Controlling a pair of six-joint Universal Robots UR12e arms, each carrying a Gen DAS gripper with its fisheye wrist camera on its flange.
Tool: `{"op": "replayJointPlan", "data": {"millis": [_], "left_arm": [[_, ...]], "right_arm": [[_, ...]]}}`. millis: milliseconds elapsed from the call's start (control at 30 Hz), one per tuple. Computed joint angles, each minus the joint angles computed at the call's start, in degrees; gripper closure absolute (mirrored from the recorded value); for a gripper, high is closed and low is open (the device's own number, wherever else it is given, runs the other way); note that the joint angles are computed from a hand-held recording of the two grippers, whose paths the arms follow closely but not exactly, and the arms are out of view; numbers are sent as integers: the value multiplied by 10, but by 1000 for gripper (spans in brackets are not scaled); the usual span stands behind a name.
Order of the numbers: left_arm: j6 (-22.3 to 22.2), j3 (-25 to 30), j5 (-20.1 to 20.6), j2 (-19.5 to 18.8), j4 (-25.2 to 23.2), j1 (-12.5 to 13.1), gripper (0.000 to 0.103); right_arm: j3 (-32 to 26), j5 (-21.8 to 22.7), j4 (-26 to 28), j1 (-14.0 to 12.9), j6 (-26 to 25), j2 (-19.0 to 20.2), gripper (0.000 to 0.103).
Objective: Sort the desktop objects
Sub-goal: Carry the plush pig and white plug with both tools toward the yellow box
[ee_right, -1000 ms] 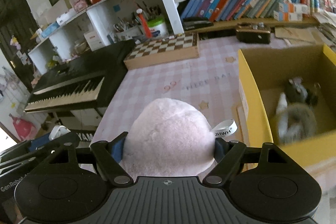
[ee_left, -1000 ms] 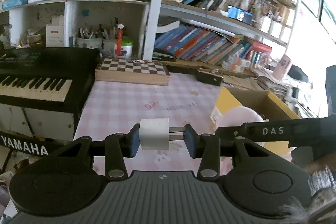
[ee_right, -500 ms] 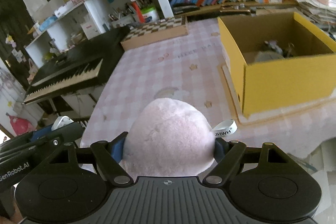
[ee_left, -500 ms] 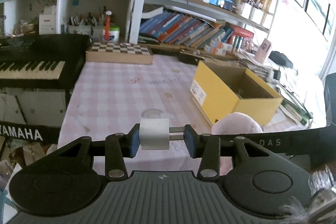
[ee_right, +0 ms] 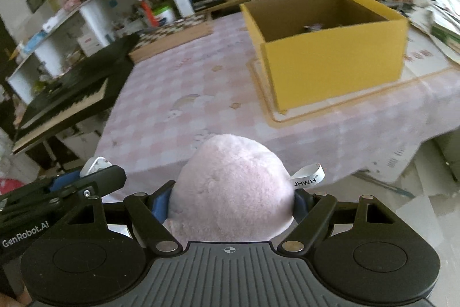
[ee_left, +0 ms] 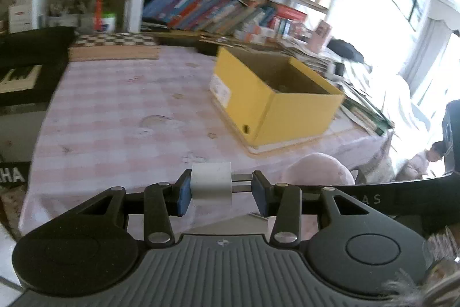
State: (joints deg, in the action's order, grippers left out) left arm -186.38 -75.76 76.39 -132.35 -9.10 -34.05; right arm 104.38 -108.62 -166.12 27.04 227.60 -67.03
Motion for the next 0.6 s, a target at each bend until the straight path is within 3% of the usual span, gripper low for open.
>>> {"op": "replayJointPlan", "data": {"millis": [200,600], "left_arm": [[19,18,-40,-10,-20,-5,63],[39,75,-62,-41,-51,-18,63]], "right_arm": [[15,-22,16,2,35,-12,23],[38,-30,22,-14,55,-31,23]]}}
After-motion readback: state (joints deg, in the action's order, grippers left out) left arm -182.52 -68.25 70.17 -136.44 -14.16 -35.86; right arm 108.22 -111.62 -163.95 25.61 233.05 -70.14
